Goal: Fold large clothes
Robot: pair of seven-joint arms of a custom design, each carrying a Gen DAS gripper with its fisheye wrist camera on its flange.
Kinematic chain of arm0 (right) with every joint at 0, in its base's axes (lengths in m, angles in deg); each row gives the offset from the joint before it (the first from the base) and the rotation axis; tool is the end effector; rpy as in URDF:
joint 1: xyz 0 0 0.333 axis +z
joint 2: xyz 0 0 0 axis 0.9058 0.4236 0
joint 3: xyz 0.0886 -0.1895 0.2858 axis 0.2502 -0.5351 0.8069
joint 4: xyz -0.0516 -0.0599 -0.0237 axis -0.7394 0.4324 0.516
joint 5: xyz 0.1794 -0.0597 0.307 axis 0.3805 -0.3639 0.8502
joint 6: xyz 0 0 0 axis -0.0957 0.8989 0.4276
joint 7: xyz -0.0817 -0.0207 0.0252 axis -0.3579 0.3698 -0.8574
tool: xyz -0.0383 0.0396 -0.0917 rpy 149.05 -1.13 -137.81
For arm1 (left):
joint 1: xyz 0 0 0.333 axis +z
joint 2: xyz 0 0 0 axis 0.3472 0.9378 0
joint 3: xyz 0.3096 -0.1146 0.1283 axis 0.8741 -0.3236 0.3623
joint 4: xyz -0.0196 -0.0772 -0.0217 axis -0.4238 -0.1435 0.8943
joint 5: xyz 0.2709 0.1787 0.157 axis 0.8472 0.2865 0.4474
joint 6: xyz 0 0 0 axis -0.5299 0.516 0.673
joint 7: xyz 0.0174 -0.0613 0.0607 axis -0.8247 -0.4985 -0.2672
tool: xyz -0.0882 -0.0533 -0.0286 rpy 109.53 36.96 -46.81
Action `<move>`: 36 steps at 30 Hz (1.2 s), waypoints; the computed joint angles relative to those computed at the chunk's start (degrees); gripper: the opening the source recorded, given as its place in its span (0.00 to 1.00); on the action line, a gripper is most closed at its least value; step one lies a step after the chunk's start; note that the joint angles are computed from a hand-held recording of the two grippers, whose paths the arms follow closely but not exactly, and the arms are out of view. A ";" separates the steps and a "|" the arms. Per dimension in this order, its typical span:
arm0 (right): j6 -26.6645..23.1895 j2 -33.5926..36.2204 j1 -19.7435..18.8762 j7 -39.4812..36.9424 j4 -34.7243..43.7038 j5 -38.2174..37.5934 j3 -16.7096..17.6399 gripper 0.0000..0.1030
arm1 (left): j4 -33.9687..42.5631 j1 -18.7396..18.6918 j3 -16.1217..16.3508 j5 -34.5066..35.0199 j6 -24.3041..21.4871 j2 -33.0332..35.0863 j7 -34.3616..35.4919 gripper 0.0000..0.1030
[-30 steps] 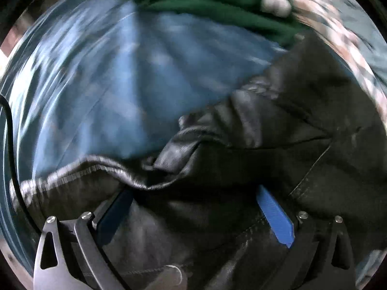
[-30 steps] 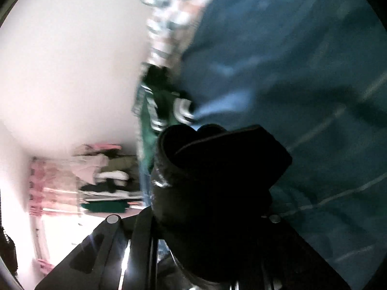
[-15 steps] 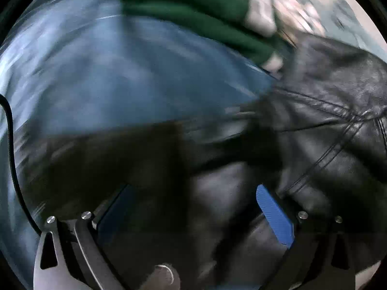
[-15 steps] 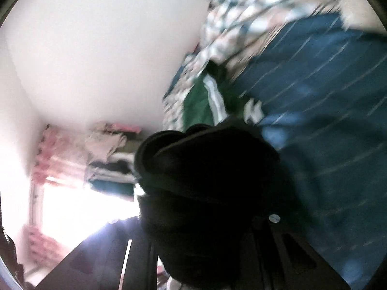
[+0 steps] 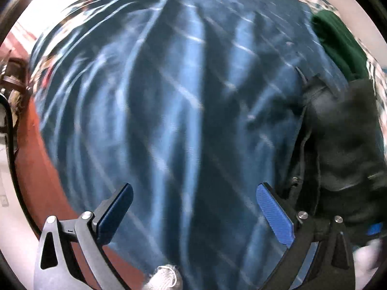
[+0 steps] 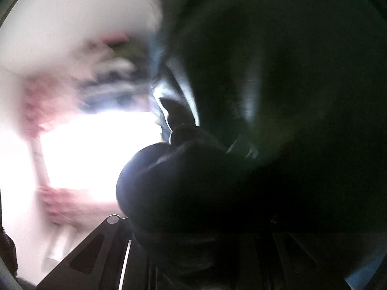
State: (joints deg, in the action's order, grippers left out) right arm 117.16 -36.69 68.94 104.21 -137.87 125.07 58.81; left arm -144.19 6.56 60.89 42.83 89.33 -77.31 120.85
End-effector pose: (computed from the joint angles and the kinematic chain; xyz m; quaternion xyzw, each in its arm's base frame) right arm 0.5089 0.0740 0.4737 -0.4490 0.7069 0.3776 0.3952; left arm 0.4341 -0.2230 0.6180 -0.8497 0.5243 -0.0445 0.0344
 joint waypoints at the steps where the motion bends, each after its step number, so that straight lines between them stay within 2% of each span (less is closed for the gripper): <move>1: -0.70 1.52 0.80 1.56 0.24 -3.30 0.81 0.16 | -0.41 0.18 0.23 -0.23 0.05 -0.53 -0.32 1.00; 3: -0.58 2.84 1.85 4.86 2.17 -9.95 1.74 0.19 | -1.89 0.67 0.88 -0.90 0.10 -2.40 -0.64 1.00; 5: -2.51 3.21 2.08 6.02 6.36 -16.02 1.85 0.21 | -1.90 0.92 1.00 -1.41 0.94 -3.25 -1.49 1.00; 8: -8.62 3.22 0.97 5.68 11.92 -19.18 1.10 0.53 | -0.57 1.37 1.16 -0.78 0.98 -4.35 -2.26 1.00; 9: -11.24 3.00 0.40 4.80 13.73 -19.56 0.76 0.82 | -1.25 1.79 2.02 -0.95 0.58 -6.32 -1.25 1.00; 10: -13.86 2.94 -0.16 4.09 15.54 -20.07 0.40 0.93 | -0.34 1.98 1.92 -0.71 0.42 -6.36 -1.60 1.00; 12: -19.67 2.49 -1.39 3.16 19.32 -22.56 -0.40 0.93 | 0.67 2.46 2.46 -0.57 0.68 -7.36 -1.08 1.00; 14: -23.20 2.66 -2.80 4.06 22.12 -24.53 -1.43 0.93 | 1.88 3.16 2.63 0.60 1.85 -6.62 -0.64 1.00; 15: -24.15 3.49 -3.69 4.97 23.92 -25.54 -2.06 0.93 | 2.76 3.33 2.37 1.28 2.45 -5.82 -0.68 1.00; 17: -22.90 3.45 -4.97 6.11 25.13 -28.30 -2.69 0.88 | 2.65 3.61 2.30 2.26 4.16 -4.99 -0.18 1.00; 18: -21.35 4.60 -5.27 6.82 26.53 -30.12 -2.76 0.69 | 2.65 3.65 2.12 2.72 4.68 -4.57 -0.11 1.00; 19: -20.47 6.59 -5.48 7.88 28.33 -32.34 -2.71 0.39 | 2.62 3.57 1.81 3.10 5.50 -3.89 -0.20 1.00; 20: -19.32 9.60 -5.46 9.69 30.49 -34.83 -2.50 0.30 | 2.55 3.48 1.62 3.29 6.08 -3.12 -0.29 1.00; 21: -18.55 11.33 -5.62 10.27 31.23 -35.80 -2.19 0.27 | 2.92 3.29 1.37 3.22 5.93 -2.37 -0.44 1.00; 24: -21.37 20.89 -5.99 8.55 36.68 -33.42 1.04 0.26 | 3.53 2.71 1.24 1.73 6.69 -0.09 0.23 1.00; 25: -22.61 23.37 -5.78 8.82 37.39 -32.82 2.13 0.12 | 3.99 2.47 1.02 1.60 7.07 0.61 0.22 1.00; 26: -22.89 25.88 -4.81 9.71 38.48 -34.08 2.82 0.01 | 4.55 2.21 0.78 1.70 7.52 1.34 0.38 1.00; 28: -23.56 27.84 -4.95 10.79 39.92 -34.08 3.47 0.00 | 6.99 1.50 -0.04 3.16 6.66 3.69 0.81 1.00; 30: -26.29 28.29 -6.58 12.80 41.41 -32.26 3.86 0.01 | 9.45 0.72 -0.64 4.56 6.22 6.14 1.50 1.00; 31: -27.25 27.39 -8.06 12.60 40.96 -30.33 3.93 0.07 | 10.91 0.30 -0.94 5.61 5.41 7.43 1.54 1.00; 32: -27.23 26.18 -9.12 12.29 40.00 -29.03 3.66 0.09 | 12.68 -0.19 -1.24 6.82 4.48 9.03 1.68 1.00; 34: -24.41 22.15 -10.41 11.32 37.74 -29.07 1.99 0.26 | 16.28 -1.30 -1.65 8.93 3.62 12.82 2.55 1.00; 36: -22.22 19.38 -10.98 10.93 36.78 -30.95 0.53 0.30 | 20.66 -2.73 -1.84 11.94 2.56 17.53 3.57 1.00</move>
State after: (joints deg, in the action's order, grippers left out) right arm 94.93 -17.31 57.96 115.13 -101.09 94.12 59.33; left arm -123.52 3.82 59.05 54.77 91.89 -59.78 124.43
